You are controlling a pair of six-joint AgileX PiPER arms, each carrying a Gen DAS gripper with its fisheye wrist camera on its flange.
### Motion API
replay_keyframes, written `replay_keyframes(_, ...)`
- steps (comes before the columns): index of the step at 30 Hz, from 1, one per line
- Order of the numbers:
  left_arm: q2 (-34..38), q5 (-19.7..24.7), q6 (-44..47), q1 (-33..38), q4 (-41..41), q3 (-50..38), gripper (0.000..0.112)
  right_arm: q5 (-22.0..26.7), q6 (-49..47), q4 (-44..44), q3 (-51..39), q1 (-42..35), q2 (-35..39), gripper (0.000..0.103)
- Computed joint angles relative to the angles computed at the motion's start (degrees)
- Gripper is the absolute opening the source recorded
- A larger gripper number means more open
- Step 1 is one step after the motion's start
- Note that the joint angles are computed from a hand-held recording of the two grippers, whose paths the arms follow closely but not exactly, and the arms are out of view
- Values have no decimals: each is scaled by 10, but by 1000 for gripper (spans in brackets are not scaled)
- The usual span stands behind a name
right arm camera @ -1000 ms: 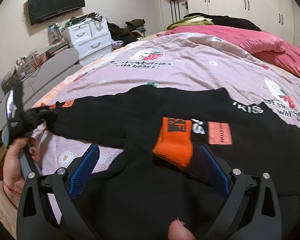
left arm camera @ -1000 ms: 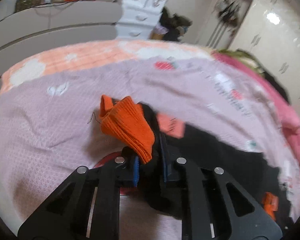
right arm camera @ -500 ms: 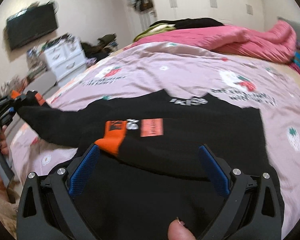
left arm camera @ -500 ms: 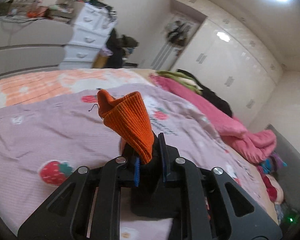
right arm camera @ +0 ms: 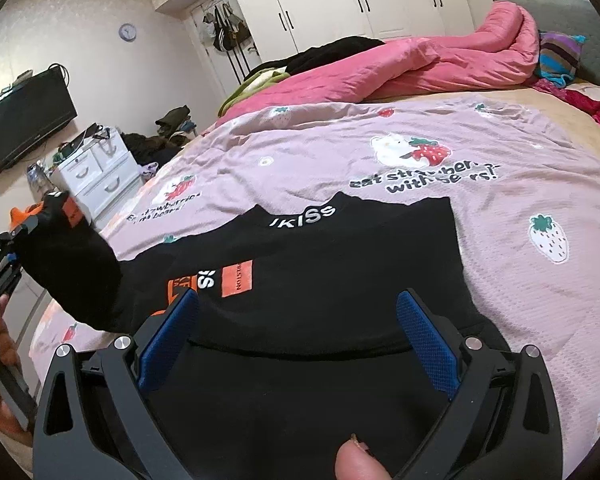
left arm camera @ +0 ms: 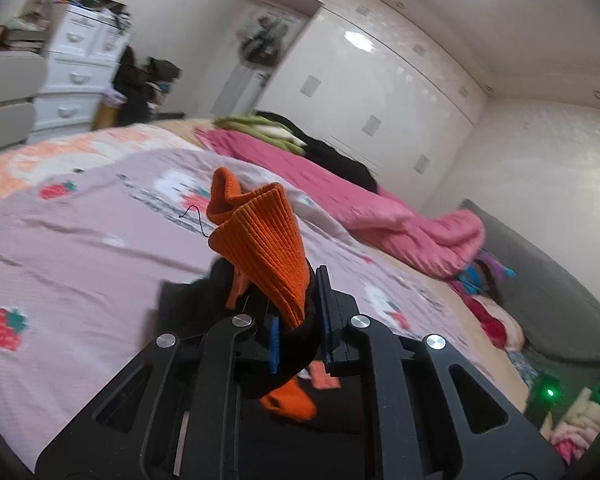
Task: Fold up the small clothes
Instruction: 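Lift the cuff with the left tool and fold the sleeve across the body, then lay the cuff on the folded sleeve and open the left tool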
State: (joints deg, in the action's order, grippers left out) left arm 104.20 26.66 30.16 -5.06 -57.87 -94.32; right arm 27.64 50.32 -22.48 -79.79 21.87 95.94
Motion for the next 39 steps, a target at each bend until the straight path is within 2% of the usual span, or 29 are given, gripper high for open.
replay_keyframes(6, 51, 63, -5, -34, 10, -56, 8, 11, 29, -22, 4, -9, -3, 98)
replay_keyframes(15, 109, 105, -8, -86, 41, -100, 8, 18, 70, -40, 24, -37, -19, 99)
replay_keyframes(19, 155, 144, -28, -112, 80, -148, 8, 15, 71, -30, 36, -56, -28, 99)
replay_keyframes(25, 199, 176, -42, -147, 135, -190, 8, 8, 77, -22, 54, -78, -42, 99)
replay_keyframes(29, 232, 220, -52, -164, 177, -237, 10, 11, 65, -4, 59, -91, -47, 99)
replay_keyframes(30, 238, 227, -56, -168, 186, -244, 12, 13, 60, 3, 59, -93, -46, 99)
replay_keyframes(33, 254, 245, -68, -184, 227, -262, 37, 17, 41, 27, 59, -99, -44, 99)
replay_keyframes(35, 259, 253, -71, -189, 248, -271, 43, 23, 23, 51, 55, -100, -40, 99)
replay_keyframes(38, 247, 253, -53, -183, 235, -258, 55, 29, -16, 94, 47, -99, -29, 99)
replay_keyframes(39, 241, 252, -40, -174, 219, -253, 62, 36, -43, 121, 40, -98, -19, 99)
